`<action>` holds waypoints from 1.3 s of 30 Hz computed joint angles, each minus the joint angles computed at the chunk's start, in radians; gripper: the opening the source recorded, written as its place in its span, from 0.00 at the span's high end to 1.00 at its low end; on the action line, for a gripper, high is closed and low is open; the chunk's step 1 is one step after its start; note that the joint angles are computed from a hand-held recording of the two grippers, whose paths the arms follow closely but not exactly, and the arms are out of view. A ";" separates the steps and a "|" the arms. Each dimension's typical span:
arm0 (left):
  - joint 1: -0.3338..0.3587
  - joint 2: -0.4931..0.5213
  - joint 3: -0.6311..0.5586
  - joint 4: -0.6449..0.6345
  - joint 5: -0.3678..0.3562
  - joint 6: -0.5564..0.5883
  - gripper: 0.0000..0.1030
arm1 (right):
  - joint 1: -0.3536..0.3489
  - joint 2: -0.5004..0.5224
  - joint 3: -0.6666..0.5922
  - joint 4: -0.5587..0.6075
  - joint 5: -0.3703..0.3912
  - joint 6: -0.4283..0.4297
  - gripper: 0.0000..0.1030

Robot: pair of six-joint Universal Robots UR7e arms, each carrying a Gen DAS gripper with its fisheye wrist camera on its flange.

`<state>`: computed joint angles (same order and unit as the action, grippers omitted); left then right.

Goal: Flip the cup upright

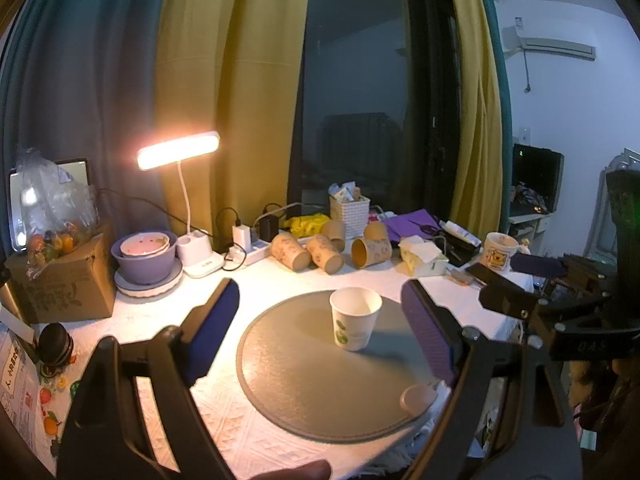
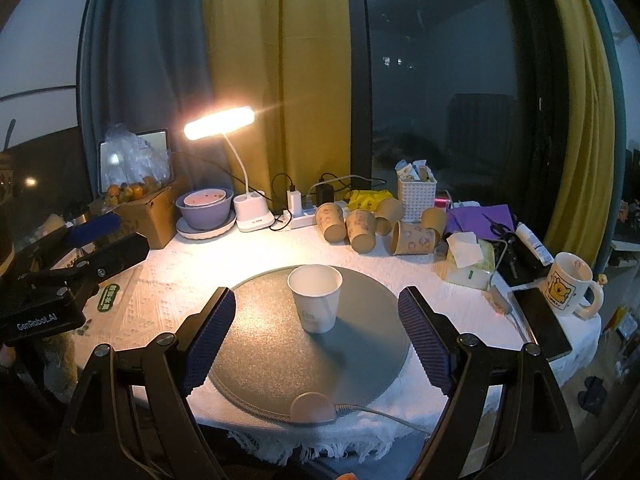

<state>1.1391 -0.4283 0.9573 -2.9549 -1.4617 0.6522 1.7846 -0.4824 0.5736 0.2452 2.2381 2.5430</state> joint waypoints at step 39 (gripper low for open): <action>0.000 -0.010 0.018 -0.009 -0.011 -0.004 0.18 | -0.001 0.012 -0.023 0.022 0.002 0.007 0.17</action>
<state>1.1393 -0.4386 0.9754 -2.9635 -1.4732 0.6484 1.7834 -0.4704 0.5509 0.2670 2.2405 2.5498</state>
